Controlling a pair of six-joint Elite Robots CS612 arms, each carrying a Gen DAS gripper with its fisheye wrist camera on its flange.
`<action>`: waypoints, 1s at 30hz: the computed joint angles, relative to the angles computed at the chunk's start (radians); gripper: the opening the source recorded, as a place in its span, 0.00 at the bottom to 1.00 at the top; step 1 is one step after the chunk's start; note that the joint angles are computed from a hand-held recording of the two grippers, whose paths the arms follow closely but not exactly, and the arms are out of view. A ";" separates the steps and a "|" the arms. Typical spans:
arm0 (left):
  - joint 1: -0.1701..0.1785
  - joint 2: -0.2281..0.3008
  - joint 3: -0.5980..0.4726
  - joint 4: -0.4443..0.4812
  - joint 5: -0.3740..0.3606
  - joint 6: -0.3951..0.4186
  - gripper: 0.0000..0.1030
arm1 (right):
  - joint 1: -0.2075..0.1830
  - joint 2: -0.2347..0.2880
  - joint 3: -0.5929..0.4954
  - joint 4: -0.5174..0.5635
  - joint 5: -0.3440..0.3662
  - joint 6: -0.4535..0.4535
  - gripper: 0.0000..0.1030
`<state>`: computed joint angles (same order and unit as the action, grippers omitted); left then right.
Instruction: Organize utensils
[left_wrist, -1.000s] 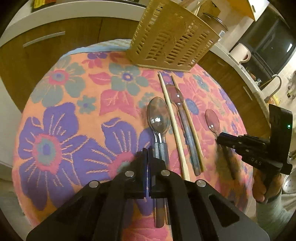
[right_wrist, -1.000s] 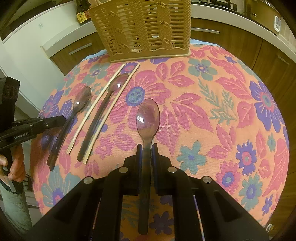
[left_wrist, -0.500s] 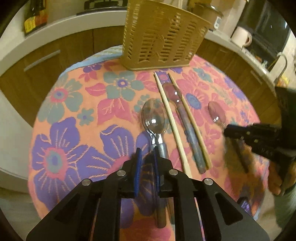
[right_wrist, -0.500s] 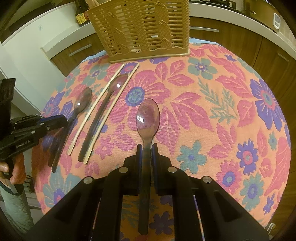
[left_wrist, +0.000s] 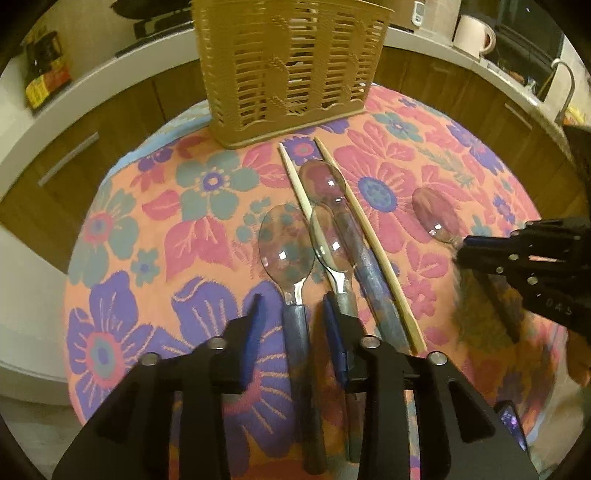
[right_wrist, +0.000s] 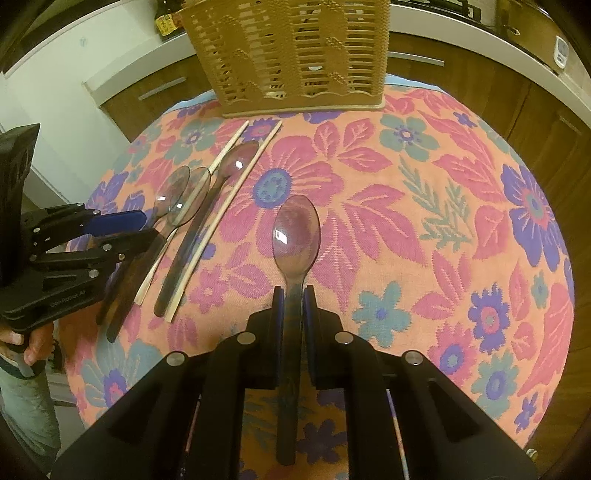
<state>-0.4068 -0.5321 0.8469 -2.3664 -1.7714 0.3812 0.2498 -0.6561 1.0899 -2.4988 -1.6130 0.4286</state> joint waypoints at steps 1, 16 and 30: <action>-0.001 0.000 0.001 -0.007 0.012 0.002 0.10 | 0.001 -0.002 0.003 0.000 -0.011 -0.006 0.08; 0.039 0.018 -0.035 -0.086 -0.135 -0.116 0.10 | -0.016 0.015 -0.083 0.203 0.061 -0.052 0.22; 0.052 0.103 -0.259 -0.432 -0.304 -0.344 0.10 | -0.027 0.016 -0.153 -0.001 0.027 -0.107 0.09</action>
